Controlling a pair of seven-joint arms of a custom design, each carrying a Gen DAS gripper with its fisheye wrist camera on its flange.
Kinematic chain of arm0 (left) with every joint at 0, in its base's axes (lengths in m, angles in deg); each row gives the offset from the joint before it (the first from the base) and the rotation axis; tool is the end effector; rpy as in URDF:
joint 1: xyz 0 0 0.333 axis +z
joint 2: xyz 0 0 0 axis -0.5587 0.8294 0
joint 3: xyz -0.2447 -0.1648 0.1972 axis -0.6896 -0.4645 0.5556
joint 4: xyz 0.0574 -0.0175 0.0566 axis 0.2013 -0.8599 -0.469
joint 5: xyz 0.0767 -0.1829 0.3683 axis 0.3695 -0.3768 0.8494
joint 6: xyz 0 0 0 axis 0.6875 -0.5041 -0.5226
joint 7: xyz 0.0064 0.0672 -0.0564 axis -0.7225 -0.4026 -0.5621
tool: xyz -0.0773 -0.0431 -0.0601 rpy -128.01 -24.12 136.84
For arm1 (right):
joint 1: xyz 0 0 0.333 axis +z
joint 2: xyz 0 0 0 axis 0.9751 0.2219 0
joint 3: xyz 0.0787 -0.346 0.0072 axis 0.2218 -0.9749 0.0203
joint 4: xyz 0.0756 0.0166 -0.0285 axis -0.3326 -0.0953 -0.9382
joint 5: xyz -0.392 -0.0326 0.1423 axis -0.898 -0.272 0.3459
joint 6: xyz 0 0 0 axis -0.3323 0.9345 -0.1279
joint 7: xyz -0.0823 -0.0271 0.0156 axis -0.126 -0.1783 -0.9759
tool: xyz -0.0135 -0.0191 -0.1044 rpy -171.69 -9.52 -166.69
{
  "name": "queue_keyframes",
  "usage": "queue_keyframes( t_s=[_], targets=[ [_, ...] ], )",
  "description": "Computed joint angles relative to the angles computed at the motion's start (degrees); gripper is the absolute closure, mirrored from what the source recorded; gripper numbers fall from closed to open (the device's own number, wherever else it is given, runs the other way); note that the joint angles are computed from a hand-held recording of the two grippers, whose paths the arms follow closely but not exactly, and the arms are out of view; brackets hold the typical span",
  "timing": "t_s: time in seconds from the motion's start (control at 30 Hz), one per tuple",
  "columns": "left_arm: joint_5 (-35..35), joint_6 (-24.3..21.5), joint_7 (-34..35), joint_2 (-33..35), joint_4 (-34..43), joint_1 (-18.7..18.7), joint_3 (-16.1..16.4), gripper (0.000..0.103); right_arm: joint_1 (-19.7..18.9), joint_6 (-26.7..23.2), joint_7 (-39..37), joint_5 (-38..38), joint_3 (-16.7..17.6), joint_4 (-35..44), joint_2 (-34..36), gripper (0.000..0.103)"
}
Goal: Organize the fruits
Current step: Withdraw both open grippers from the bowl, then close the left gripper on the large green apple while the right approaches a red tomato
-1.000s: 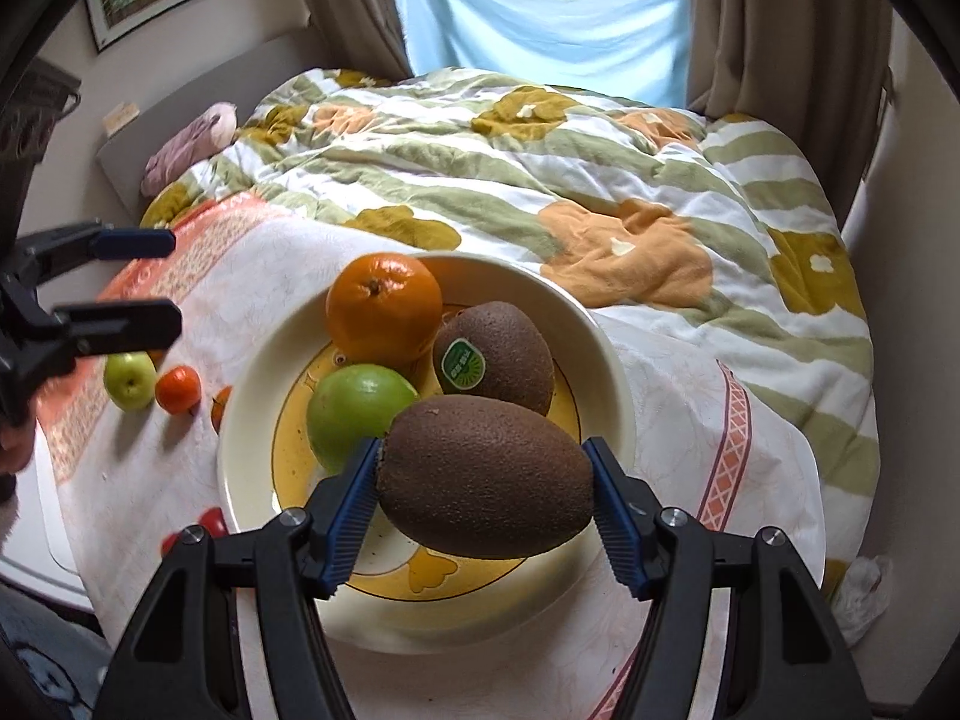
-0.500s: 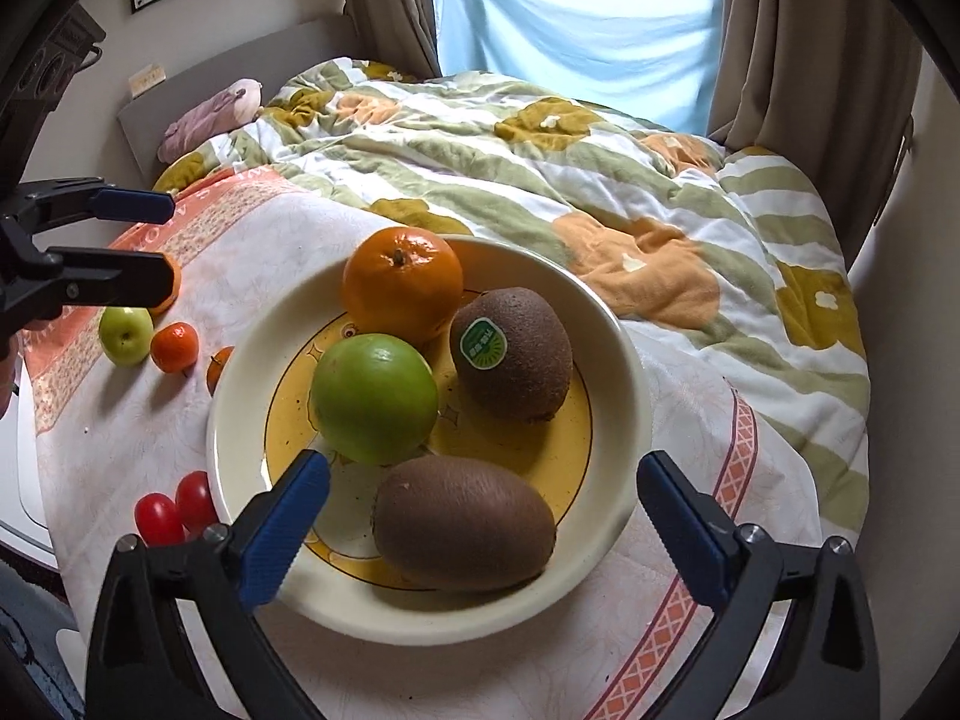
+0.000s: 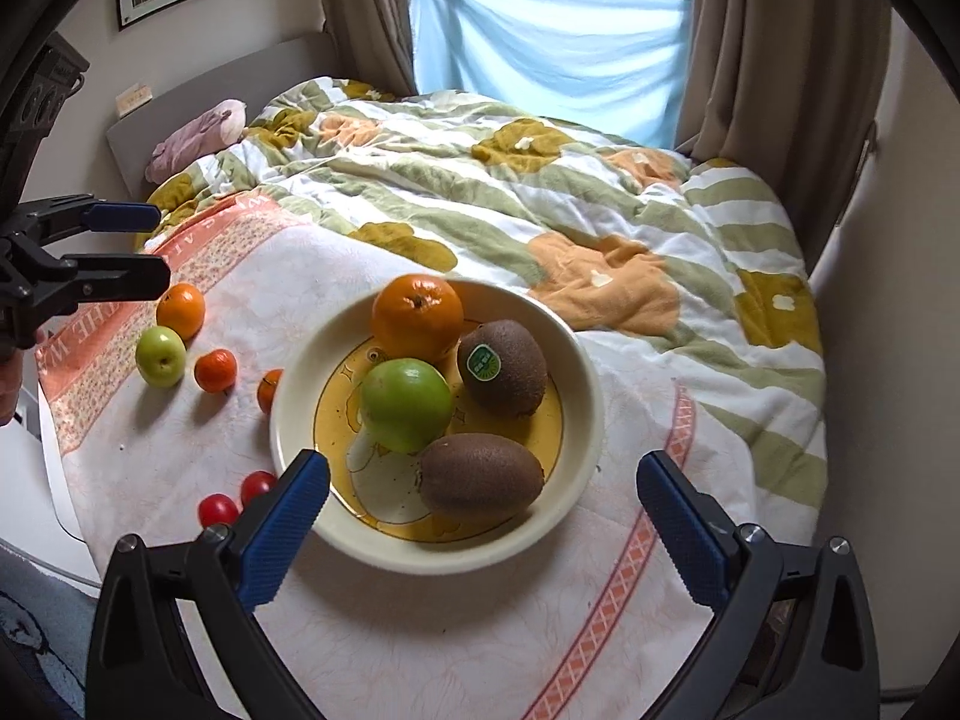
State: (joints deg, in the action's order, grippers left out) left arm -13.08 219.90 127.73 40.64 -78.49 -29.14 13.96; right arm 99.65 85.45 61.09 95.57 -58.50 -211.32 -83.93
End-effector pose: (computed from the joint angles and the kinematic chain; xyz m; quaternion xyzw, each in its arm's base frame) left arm 0.4606 -0.1571 0.4502 -0.7038 0.6316 -0.2396 0.2197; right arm 0.5164 0.3259 0.4386 -0.8803 0.3625 -0.1374 0.2736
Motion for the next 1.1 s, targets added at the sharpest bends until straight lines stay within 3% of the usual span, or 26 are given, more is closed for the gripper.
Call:
queue_keyframes(
  t_s=[0.13, 0.3, 0.53, 0.83, 1.1],
  targets=[
    [-4.7, -0.1, 5.3, -5.8, -3.5, -2.8, 3.1, 0.0, 1.9, -0.3, 11.2, -7.2, -1.3, -2.9, -4.5, 0.001],
    [-10.2, -1.2, 12.7, -13.4, -8.2, -4.2, 5.2, 0.0, 4.4, -1.5, 20.7, -6.1, -1.5, -5.8, -9.5, 0.001],
    [-18.2, -2.7, 21.2, -19.8, -14.2, -7.0, 9.0, 0.0, 3.0, -2.1, 52.9, -24.9, 2.9, -9.0, -14.1, 0.001],
    [-26.1, -2.2, 31.2, -25.7, -21.0, -8.4, 11.9, 0.0, 4.3, -6.4, 80.3, -42.7, 7.0, -8.5, -14.4, 0.001],
    [-30.3, 3.7, 39.9, -24.7, -24.5, -8.1, 12.4, 0.0, 8.0, -10.1, 97.8, -53.9, 7.2, -6.7, -11.0, 0.001]
  ],
)
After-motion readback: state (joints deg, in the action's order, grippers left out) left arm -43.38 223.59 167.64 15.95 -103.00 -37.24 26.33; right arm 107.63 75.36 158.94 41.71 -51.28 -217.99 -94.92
